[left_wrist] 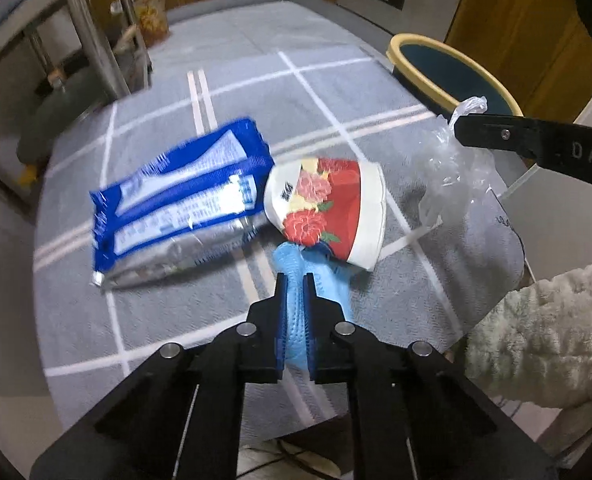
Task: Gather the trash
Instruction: 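Grasp the blue face mask with the left tool while the right tool grasps the clear plastic bag, then carry the mask with the left tool while the right tool carries the plastic bag over the bin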
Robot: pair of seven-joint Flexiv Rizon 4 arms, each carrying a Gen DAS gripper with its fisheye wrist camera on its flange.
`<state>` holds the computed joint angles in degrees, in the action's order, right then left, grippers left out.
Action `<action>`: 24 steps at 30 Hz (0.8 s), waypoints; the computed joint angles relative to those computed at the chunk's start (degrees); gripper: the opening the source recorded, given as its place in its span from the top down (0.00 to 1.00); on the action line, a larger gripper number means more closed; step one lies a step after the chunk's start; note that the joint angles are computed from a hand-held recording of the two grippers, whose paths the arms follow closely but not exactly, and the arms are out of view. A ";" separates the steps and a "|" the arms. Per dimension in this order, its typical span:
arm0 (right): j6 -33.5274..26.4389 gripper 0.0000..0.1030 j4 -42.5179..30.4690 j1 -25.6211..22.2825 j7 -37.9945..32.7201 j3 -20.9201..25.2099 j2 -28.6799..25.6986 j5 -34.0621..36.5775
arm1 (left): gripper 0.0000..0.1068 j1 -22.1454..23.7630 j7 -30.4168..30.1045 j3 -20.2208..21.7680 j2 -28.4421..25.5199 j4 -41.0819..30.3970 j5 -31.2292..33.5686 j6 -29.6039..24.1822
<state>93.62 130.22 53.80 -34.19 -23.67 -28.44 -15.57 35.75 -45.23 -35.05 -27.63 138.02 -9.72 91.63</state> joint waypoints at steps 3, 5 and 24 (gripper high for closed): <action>0.53 0.91 0.50 1.04 -0.06 -1.24 0.70 0.05 | 0.96 2.08 -0.31 -2.23 1.65 1.67 1.56 3.31; 1.13 0.91 0.81 1.90 -0.09 -2.18 1.04 0.48 | 0.96 2.02 -1.41 -1.76 2.97 2.11 3.51 5.35; 6.70 0.91 1.86 9.40 -8.33 -10.33 2.00 11.57 | 0.96 16.83 -15.11 -16.36 2.51 0.59 18.27 12.24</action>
<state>100.32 132.08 63.19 -42.52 -34.00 -26.44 -3.99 52.58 -60.34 -51.41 -25.12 138.60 8.56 103.87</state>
